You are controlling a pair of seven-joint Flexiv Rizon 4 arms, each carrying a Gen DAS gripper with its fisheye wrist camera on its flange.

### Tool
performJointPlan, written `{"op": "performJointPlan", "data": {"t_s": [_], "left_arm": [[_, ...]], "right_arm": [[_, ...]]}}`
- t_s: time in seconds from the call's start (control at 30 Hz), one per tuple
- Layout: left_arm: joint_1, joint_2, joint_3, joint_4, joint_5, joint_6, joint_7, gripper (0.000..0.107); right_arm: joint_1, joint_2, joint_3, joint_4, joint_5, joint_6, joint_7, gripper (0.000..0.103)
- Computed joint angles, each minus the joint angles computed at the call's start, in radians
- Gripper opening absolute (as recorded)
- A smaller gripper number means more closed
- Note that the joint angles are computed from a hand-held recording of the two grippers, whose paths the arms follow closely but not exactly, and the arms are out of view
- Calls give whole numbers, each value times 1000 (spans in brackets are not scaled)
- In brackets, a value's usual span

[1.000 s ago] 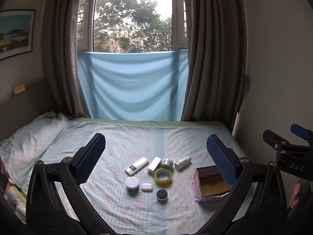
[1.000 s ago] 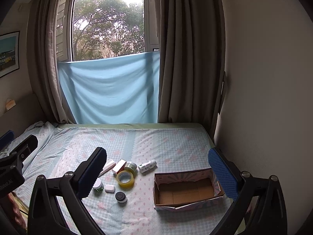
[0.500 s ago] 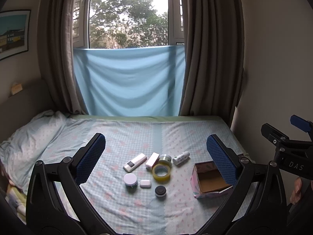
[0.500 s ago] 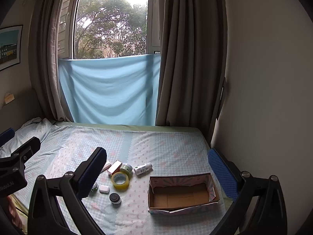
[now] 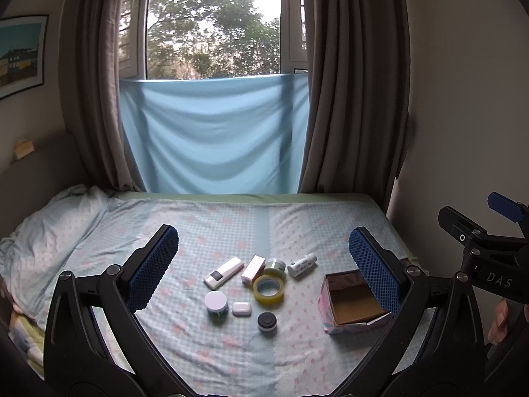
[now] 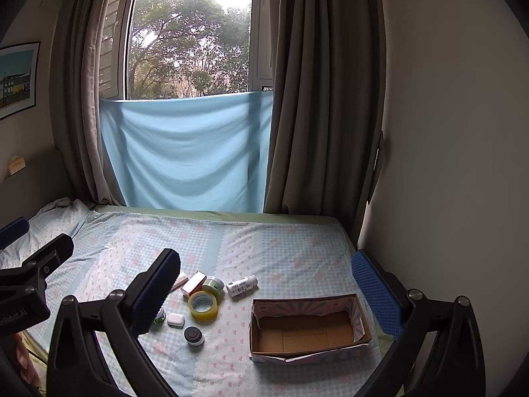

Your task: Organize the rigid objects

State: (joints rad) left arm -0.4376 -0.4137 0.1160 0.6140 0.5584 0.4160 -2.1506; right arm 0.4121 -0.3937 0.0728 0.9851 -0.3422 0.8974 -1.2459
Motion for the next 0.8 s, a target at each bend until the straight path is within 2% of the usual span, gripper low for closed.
{"op": "performJointPlan", "data": {"t_s": [0.8], "left_arm": [[-18, -19, 9, -28, 14, -17, -19, 102]], "right_arm": [[-16, -1, 7, 0, 33, 20, -28, 103]]}}
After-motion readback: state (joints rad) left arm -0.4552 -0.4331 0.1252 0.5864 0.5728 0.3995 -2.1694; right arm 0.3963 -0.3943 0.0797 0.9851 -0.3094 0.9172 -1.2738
